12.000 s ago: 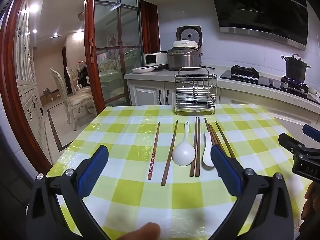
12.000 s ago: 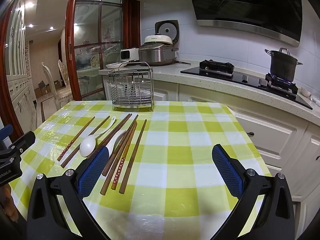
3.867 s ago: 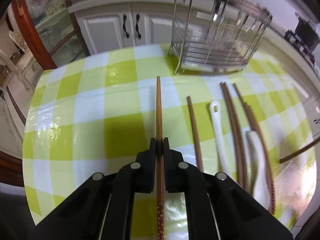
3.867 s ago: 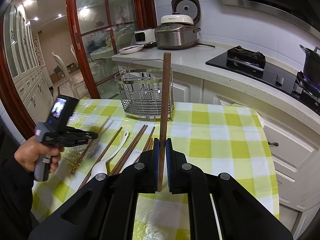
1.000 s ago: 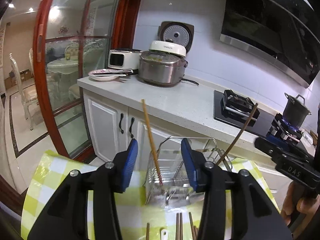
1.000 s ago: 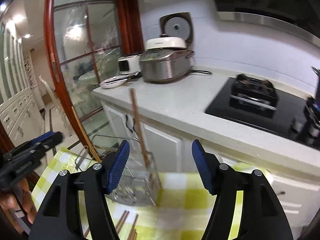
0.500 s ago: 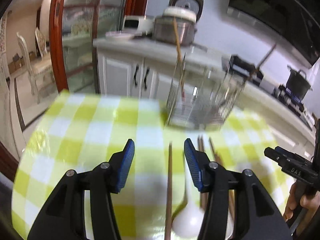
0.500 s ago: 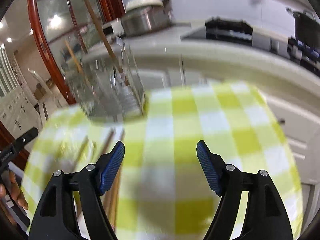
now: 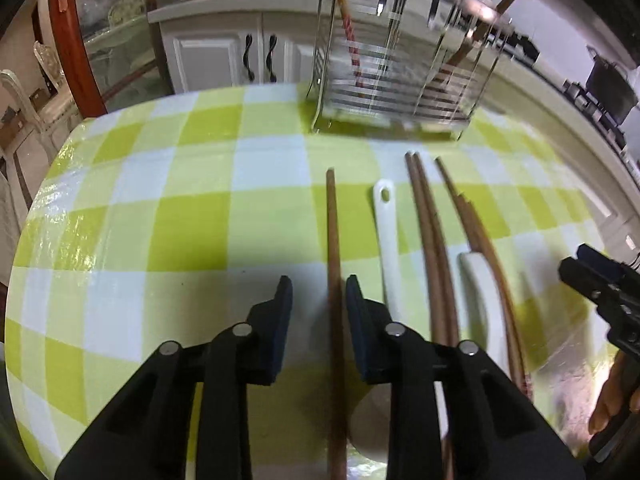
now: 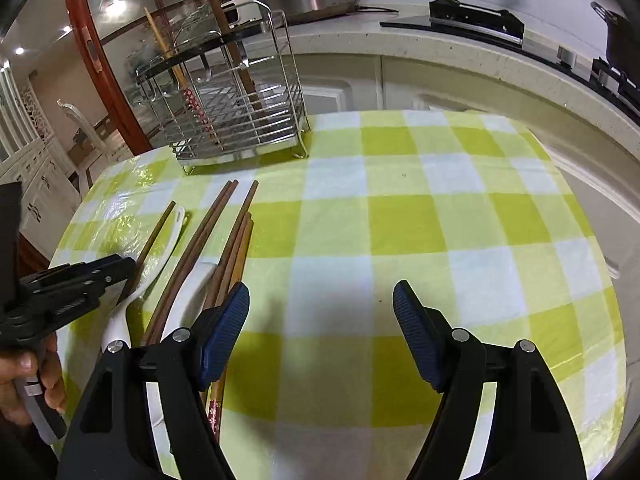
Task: Organize utensils
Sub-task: 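Grasp a dark chopstick with the left tool while the right tool grasps a patterned chopstick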
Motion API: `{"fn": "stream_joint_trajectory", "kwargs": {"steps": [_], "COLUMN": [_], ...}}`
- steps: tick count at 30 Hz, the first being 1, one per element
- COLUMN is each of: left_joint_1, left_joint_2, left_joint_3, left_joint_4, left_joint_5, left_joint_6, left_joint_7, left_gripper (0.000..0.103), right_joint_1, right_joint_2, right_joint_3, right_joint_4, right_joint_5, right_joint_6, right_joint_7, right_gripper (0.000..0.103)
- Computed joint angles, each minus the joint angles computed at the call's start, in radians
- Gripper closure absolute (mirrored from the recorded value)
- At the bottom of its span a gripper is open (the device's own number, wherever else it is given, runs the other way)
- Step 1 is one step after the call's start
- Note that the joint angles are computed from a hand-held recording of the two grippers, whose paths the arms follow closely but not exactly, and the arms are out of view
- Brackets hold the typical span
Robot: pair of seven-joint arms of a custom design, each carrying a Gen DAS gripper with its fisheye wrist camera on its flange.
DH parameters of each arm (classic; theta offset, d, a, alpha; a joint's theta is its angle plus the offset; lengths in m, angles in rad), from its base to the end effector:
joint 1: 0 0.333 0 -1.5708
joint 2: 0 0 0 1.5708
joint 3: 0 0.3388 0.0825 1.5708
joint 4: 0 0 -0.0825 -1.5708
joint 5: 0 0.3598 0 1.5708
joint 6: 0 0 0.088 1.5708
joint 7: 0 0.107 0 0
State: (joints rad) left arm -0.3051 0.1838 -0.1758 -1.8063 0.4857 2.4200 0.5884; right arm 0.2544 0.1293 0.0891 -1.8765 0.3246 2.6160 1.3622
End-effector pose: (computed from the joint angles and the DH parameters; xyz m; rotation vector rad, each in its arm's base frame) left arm 0.5627 -0.2823 0.5214 -2.1033 1.6946 -0.5632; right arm 0.5866 0.1992 0.5434 -2.0308 1.4708 -0.2672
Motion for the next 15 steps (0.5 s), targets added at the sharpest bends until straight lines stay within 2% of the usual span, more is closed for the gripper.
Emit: {"fn": "stream_joint_trajectory", "kwargs": {"steps": [6, 7, 9, 10, 15], "left_joint_1": [-0.024, -0.028, -0.032, -0.036, -0.027], "left_joint_2": [0.028, 0.035, 0.040, 0.042, 0.021], "left_joint_3": [-0.003, -0.002, -0.002, 0.000, 0.003], "left_joint_4": [0.061, 0.069, 0.078, 0.083, 0.046], "left_joint_5": [0.038, 0.047, 0.051, 0.057, 0.049], "left_joint_6": [-0.095, -0.103, -0.109, -0.120, -0.080], "left_joint_7": [0.036, 0.039, 0.047, 0.047, 0.024], "left_gripper": [0.078, 0.080, 0.096, 0.096, 0.096], "right_joint_1": [0.003, 0.004, 0.009, 0.011, 0.028], "right_joint_2": [0.003, 0.002, 0.004, 0.006, 0.016], "right_joint_3": [0.003, 0.004, 0.004, 0.005, 0.006], "right_joint_4": [0.007, 0.006, 0.010, 0.012, 0.022], "right_joint_5": [0.001, 0.000, -0.013, -0.017, -0.064], "right_joint_6": [-0.033, -0.038, -0.051, -0.054, -0.068], "right_joint_7": [-0.010, -0.011, -0.007, -0.008, 0.014], "right_gripper": [0.033, 0.033, 0.033, 0.033, 0.033]}}
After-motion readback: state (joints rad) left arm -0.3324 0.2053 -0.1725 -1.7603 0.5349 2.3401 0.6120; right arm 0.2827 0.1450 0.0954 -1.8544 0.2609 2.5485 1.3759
